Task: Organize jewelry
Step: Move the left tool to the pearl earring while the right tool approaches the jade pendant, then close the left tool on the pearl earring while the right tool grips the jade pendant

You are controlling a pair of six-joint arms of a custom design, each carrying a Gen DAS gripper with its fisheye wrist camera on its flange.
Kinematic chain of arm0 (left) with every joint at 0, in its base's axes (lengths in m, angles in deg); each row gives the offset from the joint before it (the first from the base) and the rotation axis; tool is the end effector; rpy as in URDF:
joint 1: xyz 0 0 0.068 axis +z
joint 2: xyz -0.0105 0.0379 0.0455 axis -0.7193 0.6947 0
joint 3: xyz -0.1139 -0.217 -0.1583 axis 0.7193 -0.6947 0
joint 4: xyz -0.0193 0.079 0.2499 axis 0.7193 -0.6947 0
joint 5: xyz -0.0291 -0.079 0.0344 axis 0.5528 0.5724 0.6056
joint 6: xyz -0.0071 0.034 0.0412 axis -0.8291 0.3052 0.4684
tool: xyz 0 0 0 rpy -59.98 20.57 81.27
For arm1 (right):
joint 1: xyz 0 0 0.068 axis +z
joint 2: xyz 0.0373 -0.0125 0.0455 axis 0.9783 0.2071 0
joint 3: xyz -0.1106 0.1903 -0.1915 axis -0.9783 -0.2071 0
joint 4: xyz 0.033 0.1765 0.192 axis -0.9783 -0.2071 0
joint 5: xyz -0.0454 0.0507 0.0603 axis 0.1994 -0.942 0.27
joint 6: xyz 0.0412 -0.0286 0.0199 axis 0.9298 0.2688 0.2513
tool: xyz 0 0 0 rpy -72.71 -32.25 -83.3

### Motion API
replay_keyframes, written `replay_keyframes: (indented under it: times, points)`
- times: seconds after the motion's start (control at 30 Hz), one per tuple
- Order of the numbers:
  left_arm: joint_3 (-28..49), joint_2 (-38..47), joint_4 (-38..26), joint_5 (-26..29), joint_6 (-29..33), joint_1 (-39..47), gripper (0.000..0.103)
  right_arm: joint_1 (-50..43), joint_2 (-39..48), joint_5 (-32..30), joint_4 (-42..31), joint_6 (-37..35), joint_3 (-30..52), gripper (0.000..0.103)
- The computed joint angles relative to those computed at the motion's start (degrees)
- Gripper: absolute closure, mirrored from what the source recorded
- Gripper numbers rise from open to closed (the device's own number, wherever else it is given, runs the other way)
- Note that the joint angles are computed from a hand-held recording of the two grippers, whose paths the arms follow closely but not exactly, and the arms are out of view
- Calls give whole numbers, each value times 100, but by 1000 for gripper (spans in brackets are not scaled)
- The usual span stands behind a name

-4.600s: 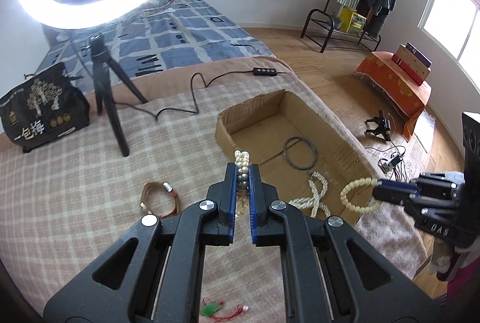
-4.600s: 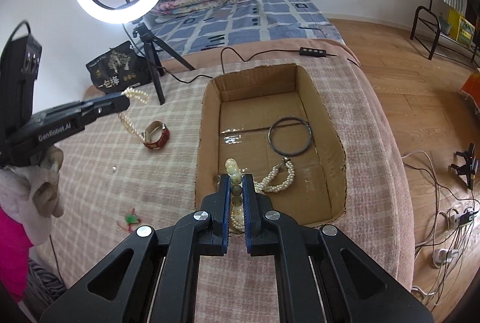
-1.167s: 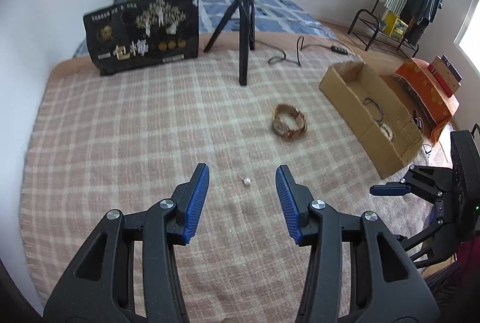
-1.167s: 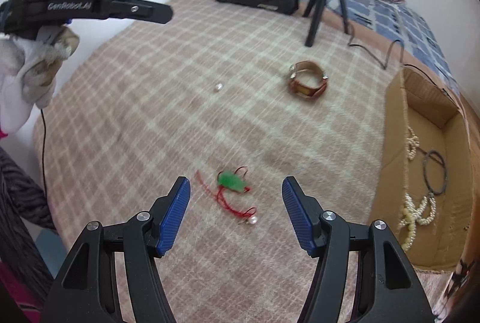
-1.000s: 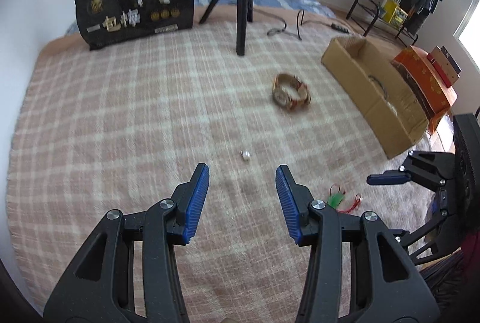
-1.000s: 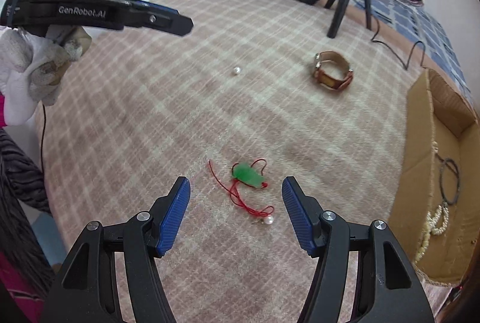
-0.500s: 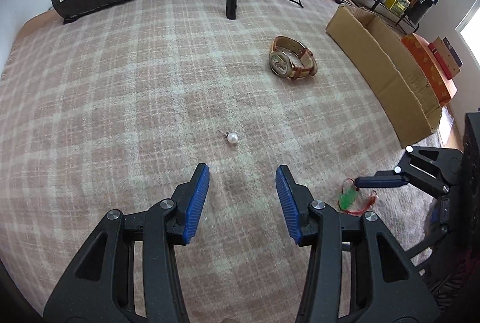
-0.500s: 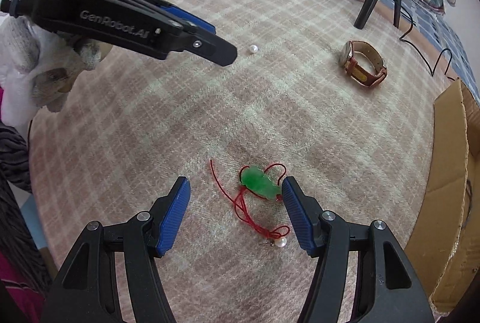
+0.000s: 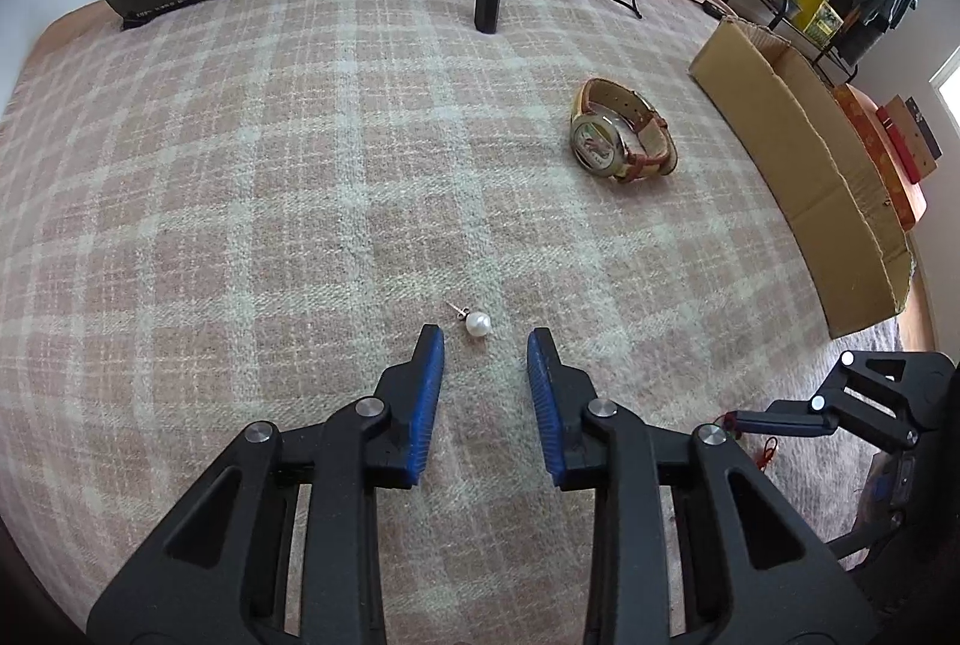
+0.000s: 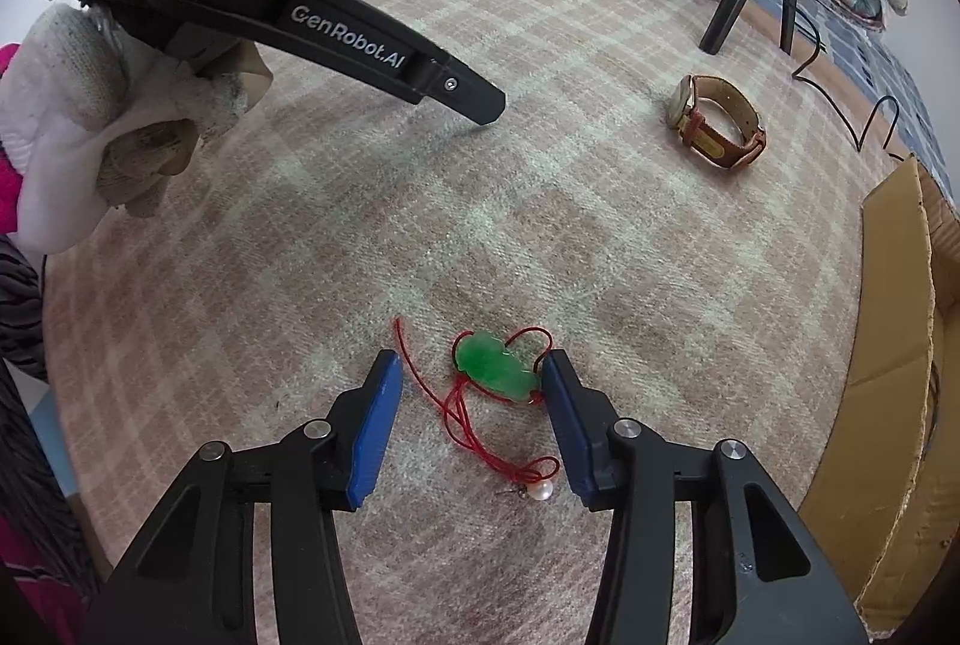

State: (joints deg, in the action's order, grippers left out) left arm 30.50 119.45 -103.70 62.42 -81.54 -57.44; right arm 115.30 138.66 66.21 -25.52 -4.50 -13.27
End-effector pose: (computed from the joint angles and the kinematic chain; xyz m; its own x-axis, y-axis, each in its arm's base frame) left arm 0.2870 -0.0636 0.2580 -0.9270 -0.0707 -0.3684 0.0198 0.9715 -0.2362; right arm 0.2524 0.1988 0.2003 -0.4665 -0.8152 -0.3433 -0.8709 0.4912 0.0169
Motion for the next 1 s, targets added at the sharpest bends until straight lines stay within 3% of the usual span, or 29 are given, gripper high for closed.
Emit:
replay_keyframes:
  times: [0.1,0.13,0.2,0.53,1.0]
  points:
    - [28,83,61,-39,-10,-3,74,17,55,34,47,1,13,57]
    - [29,105,77,-54,-12,-3,74,20,80,43,53,3,24,59]
    - [32,116,63,-160,13,-42,87,20,97,57,52,20,33,63]
    - [1,142,139,-268,99,-43,96,-41,206,5,-13,122,142,90]
    - [-305,-394,67,-596,238,-138,97,-23,-103,10,19,148,-23,91]
